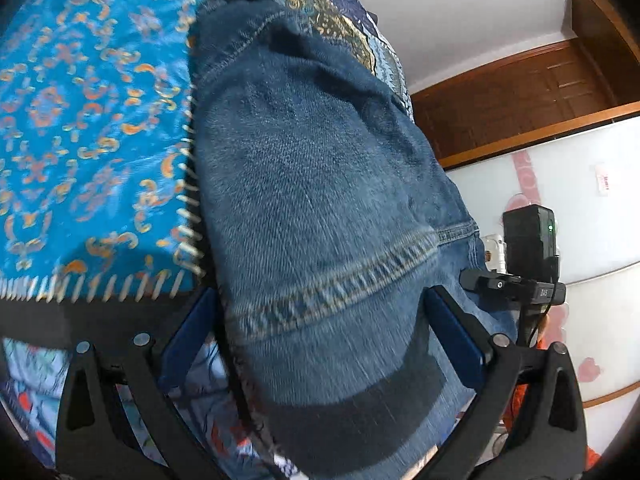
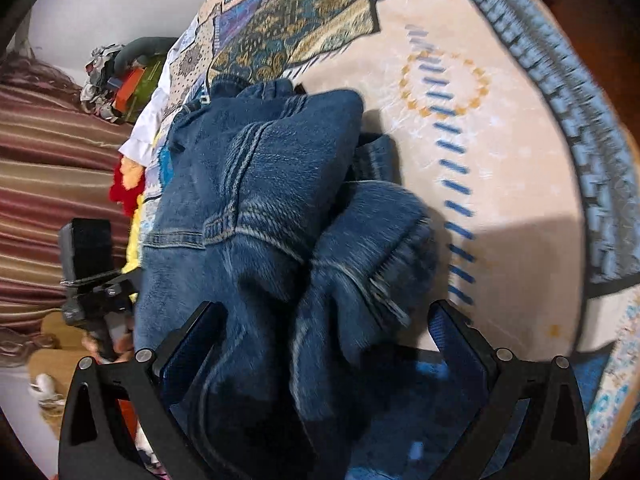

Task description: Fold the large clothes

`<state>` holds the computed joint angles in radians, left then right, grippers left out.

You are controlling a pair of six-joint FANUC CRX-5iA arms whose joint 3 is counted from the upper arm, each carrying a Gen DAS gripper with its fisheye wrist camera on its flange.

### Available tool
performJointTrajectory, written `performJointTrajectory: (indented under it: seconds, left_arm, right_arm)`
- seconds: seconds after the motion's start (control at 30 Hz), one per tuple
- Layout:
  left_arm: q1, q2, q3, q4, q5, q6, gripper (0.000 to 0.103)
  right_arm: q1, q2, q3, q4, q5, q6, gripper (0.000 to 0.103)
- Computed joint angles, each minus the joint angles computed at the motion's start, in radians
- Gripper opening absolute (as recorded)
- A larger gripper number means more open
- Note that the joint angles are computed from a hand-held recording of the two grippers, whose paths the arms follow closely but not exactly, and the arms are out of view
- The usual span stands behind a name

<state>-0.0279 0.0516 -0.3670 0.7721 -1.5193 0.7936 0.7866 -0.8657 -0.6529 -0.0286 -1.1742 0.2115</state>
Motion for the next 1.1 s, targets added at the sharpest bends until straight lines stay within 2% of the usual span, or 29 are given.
performJointTrajectory:
  seconds: [0.07,0.1,0.27,0.4,0.5,0.73,0.9,1.1]
  left_arm:
    - [-0.010,0.024,0.007,0.016,-0.005,0.017,0.103]
    - [-0.017,0.034,0.013,0.017,-0.002,0.034,0.103]
    - [-0.077,0.044,0.042,-0.011,0.050,0.093,0.103]
    - [-0.096,0.037,0.056,-0.028,0.068,0.110,0.101]
    - [-0.091,-0.004,0.044,-0.022,0.075,0.070,0.090]
    - [-0.101,-0.113,0.046,-0.036,0.102,0.014,0.073]
    - [-0.105,-0.155,0.092,-0.021,0.095,-0.002,0.064]
    - [-0.060,-0.199,0.163,0.042,0.063,-0.036,0.058]
  right_arm:
    - [-0.108,0.044,0.025,-0.110,0.044,0.138,0.103]
    - [-0.120,0.060,0.033,-0.119,0.045,0.155,0.103]
    - [-0.005,0.074,-0.002,0.019,0.076,0.038,0.103]
    - [0.035,0.063,-0.024,0.077,0.088,-0.023,0.103]
    - [0.031,0.066,-0.012,0.076,0.073,0.014,0.096]
    - [0.228,0.000,-0.038,0.260,0.030,-0.184,0.066]
    - [0.306,-0.002,-0.007,0.318,0.002,-0.256,0.057]
    - [0.411,0.074,0.097,0.483,-0.079,-0.309,0.055]
